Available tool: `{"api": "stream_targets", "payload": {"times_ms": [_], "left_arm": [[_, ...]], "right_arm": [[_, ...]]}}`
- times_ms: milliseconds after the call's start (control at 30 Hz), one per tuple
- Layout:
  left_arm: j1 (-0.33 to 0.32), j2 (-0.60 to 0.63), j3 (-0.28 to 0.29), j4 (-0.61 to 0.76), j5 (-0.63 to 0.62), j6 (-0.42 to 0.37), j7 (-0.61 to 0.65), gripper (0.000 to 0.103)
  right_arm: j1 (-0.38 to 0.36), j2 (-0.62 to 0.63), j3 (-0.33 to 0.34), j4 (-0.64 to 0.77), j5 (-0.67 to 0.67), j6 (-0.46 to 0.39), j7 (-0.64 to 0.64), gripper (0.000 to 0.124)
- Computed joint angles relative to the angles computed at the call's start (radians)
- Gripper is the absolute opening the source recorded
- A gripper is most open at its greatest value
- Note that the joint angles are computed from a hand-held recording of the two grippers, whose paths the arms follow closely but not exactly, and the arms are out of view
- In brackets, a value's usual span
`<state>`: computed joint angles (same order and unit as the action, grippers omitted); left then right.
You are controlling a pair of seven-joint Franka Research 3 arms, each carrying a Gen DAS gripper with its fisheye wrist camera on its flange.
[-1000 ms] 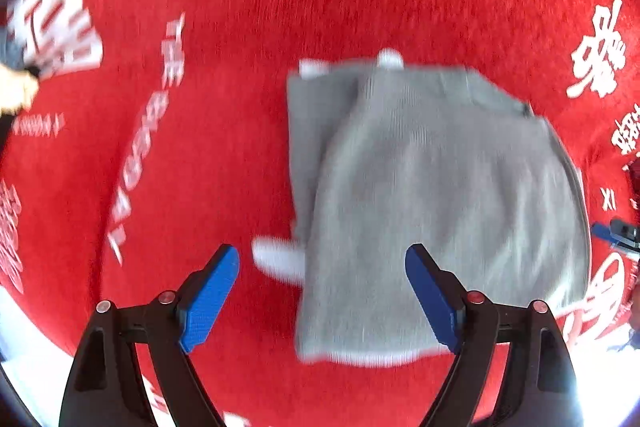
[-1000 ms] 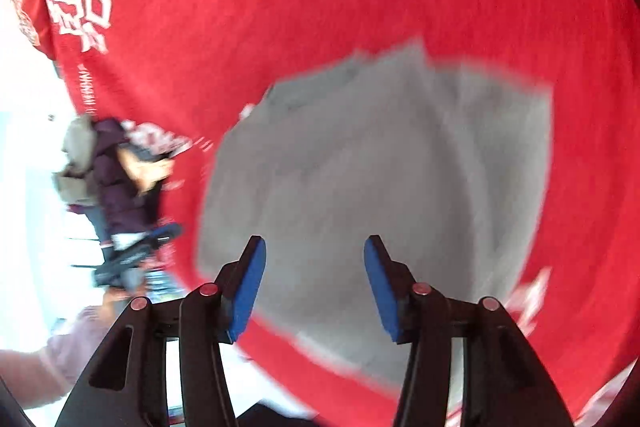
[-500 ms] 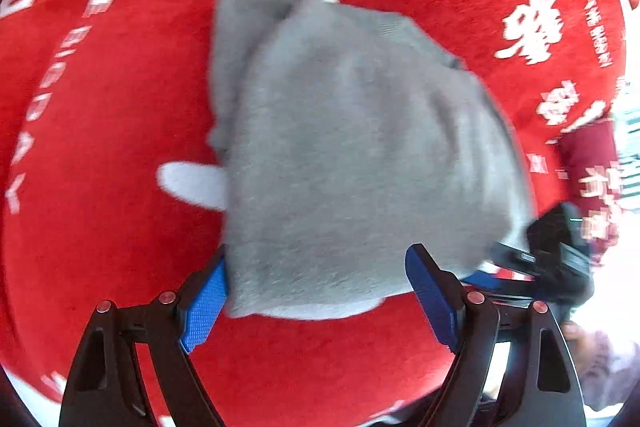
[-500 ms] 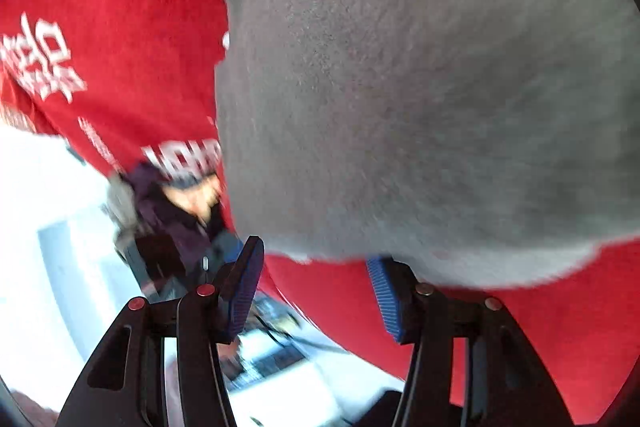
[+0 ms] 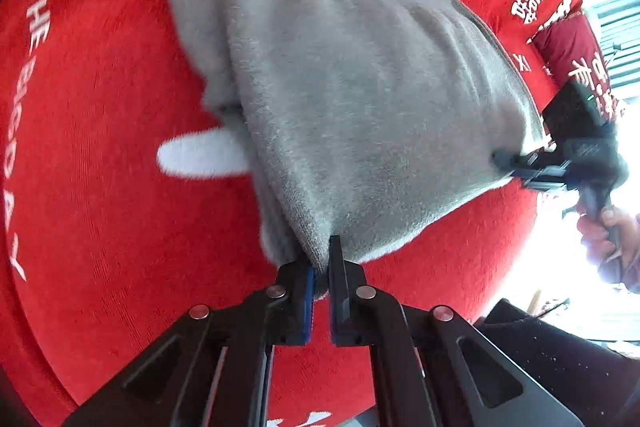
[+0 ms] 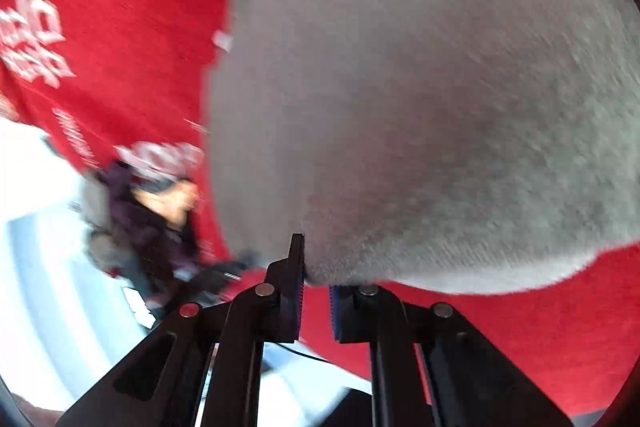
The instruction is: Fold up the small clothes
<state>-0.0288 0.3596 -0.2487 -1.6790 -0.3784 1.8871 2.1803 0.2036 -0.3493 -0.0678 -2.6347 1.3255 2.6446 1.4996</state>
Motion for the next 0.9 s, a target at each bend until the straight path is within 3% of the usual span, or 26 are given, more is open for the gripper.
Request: {"api": "stream_targets", "payload": {"times_ms": [67,133,200,267,367,400,500,700,800,900], "left_arm": [[0.004,-0.001,0.0,0.003,-0.008,-0.004,-0.003,0.006],[-0.002,-0.012,-0.002,-0.005,0.008,0.006,0.015,0.006],[-0.008,-0.012,-0.002,-0.002,0.019,0.006,0.026,0.006],[-0.01,-0.01,0.001,0.007,0.022,0.0,0.012,0.006],[-0.025,-0.03,0.008,-0.009,0.048,0.036,-0.04,0.006],[-0.025,-0.039,0.013,-0.017,0.056,0.044,-0.056,0.015],[-0.042,-0.109,0.028,-0.098,0.117,0.139,-0.121,0.062],[-0.049,-0.191,0.044,-0.2,0.122,0.214,-0.248,0.063],[-0.052,-0.221,0.052,-0.238,0.116,0.246,-0.316,0.063],[-0.05,-0.231,0.055,-0.249,0.085,0.256,-0.36,0.063]], "right_arm": [[-0.006,0.002,0.0,-0.007,-0.07,-0.055,0.06,0.015],[-0.027,-0.009,0.012,0.01,-0.223,-0.127,0.149,0.026],[-0.04,-0.017,0.021,0.053,-0.379,-0.21,0.184,0.048],[-0.04,-0.021,0.022,0.115,-0.483,-0.268,0.156,0.049],[-0.068,0.017,0.038,0.218,-0.647,-0.287,0.16,0.049],[-0.075,0.045,0.043,0.252,-0.685,-0.275,0.164,0.049],[-0.089,0.123,0.03,0.34,-0.734,-0.247,0.152,0.049],[-0.095,0.325,0.047,0.549,-0.834,-0.235,0.186,0.047],[-0.087,0.386,0.054,0.614,-1.042,-0.237,0.311,0.047],[-0.087,0.357,0.04,0.596,-1.312,-0.261,0.491,0.048]]}}
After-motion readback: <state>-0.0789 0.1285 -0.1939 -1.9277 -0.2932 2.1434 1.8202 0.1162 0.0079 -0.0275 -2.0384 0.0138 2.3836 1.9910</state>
